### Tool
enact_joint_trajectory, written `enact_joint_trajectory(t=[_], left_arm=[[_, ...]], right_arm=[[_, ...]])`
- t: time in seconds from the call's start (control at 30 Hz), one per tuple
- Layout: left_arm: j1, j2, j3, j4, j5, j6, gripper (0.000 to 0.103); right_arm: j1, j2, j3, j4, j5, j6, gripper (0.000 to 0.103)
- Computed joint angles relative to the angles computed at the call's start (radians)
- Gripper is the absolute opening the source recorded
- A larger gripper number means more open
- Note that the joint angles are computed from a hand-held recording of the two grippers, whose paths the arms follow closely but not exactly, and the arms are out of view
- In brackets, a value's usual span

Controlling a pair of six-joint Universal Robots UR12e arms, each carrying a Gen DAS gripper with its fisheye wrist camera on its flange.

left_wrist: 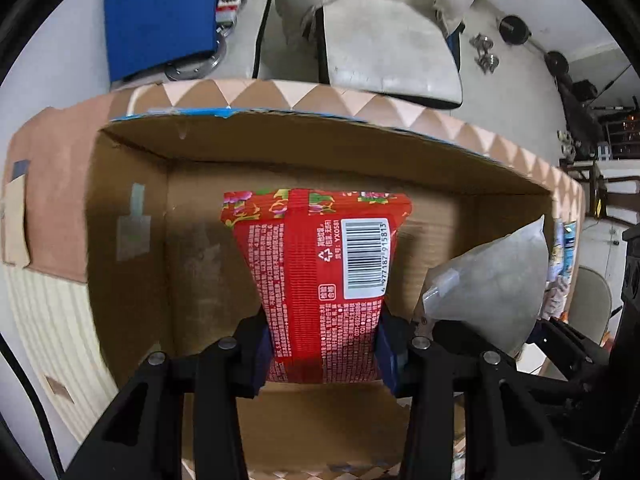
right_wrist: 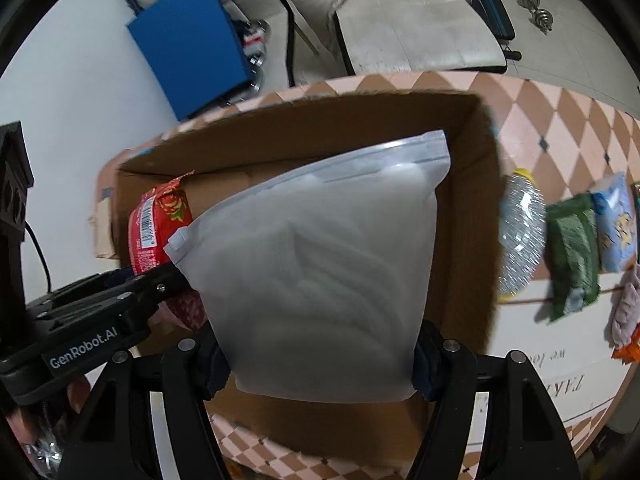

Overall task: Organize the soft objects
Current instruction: 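Carry both bags into the cardboard box and open both tools, then grasp the green snack bag with the left tool while the right tool grasps the blue puppy pack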

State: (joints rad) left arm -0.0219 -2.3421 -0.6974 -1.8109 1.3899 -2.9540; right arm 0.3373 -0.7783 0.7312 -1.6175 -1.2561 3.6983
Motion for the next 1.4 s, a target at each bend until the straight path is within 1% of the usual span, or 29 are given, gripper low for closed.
enact_joint_trajectory(t=[0.07,0.2,0.23,0.27,0.3,0.37,0.4,0.43,0.47,0.5,0.53,0.57,0.67,0.7,0.73,0.77,0.83,0.9,1.0,1.07,1.1,1.13,1.23,1.3,1.4], left_arm=[[0.001,-0.022,0.027,-0.023,0.0,0.018,0.04],[0.005,-0.038,0.025,-0.043,0.002,0.058,0.041],[0.006,-0.039,0.026,-0.041,0.006,0.065,0.041],[0.006,-0.035,0.018,-0.035,0.008,0.07,0.041],[0.007,-0.035,0.021,-0.035,0.007,0.074,0.042],[0.012,-0.02,0.002,-0.021,0.0,0.063,0.049],[0.016,-0.002,-0.028,-0.003,-0.006,0.054,0.056],[0.02,0.013,-0.049,0.017,-0.009,0.049,0.066],[0.022,0.027,-0.068,0.039,0.002,0.045,0.072],[0.023,0.041,-0.088,0.06,0.011,0.042,0.084],[0.024,0.059,-0.114,0.085,0.021,0.041,0.09],[0.026,0.075,-0.135,0.104,0.022,0.041,0.091],[0.028,0.134,-0.214,0.183,0.046,0.042,0.092],[0.028,0.168,-0.262,0.23,0.06,0.04,0.093],[0.027,0.19,-0.29,0.264,0.074,0.04,0.093],[0.028,0.223,-0.345,0.304,0.086,0.04,0.093],[0.03,0.282,-0.426,0.383,0.102,0.026,0.093],[0.035,0.333,-0.486,0.437,0.097,0.014,0.093],[0.04,0.401,-0.573,0.512,0.105,-0.009,0.093],[0.04,0.432,-0.61,0.55,0.114,-0.019,0.093],[0.04,0.447,-0.625,0.565,0.116,-0.023,0.095],[0.041,0.463,-0.64,0.582,0.122,-0.026,0.1],[0.039,0.505,-0.679,0.628,0.144,-0.046,0.101],[0.038,0.525,-0.694,0.638,0.148,-0.06,0.101],[0.034,0.546,-0.701,0.637,0.152,-0.083,0.102]], right_arm=[[-0.001,0.03,-0.013,0.008,-0.001,-0.004,0.072],[-0.001,0.063,-0.039,0.021,-0.011,-0.009,0.072],[-0.003,0.072,-0.049,0.025,-0.009,-0.014,0.073],[-0.005,0.081,-0.06,0.034,-0.004,-0.019,0.077],[-0.007,0.083,-0.065,0.046,-0.005,-0.022,0.077],[-0.004,0.09,-0.087,0.069,-0.039,-0.039,0.087],[-0.002,0.087,-0.092,0.077,-0.061,-0.043,0.091],[-0.002,0.084,-0.093,0.079,-0.073,-0.045,0.096],[-0.002,0.08,-0.092,0.08,-0.079,-0.047,0.1],[-0.001,0.072,-0.086,0.08,-0.088,-0.05,0.102],[0.001,0.06,-0.074,0.075,-0.104,-0.055,0.103],[0.003,0.059,-0.079,0.083,-0.116,-0.058,0.103],[0.017,0.052,-0.082,0.101,-0.188,-0.083,0.103],[0.022,0.042,-0.07,0.099,-0.204,-0.089,0.103],[0.028,0.024,-0.045,0.087,-0.221,-0.092,0.103],[0.031,0.021,-0.039,0.081,-0.23,-0.091,0.103],[0.042,-0.018,0.019,0.043,-0.261,-0.085,0.103],[0.054,-0.059,0.079,0.003,-0.292,-0.078,0.103],[0.067,-0.101,0.142,-0.047,-0.316,-0.067,0.103],[0.076,-0.137,0.189,-0.084,-0.334,-0.061,0.103],[0.083,-0.156,0.212,-0.105,-0.349,-0.063,0.103],[0.088,-0.171,0.232,-0.123,-0.361,-0.061,0.103],[0.099,-0.212,0.281,-0.176,-0.375,-0.057,0.103],[0.103,-0.236,0.311,-0.207,-0.378,-0.054,0.103],[0.102,-0.268,0.347,-0.244,-0.355,-0.055,0.103]])
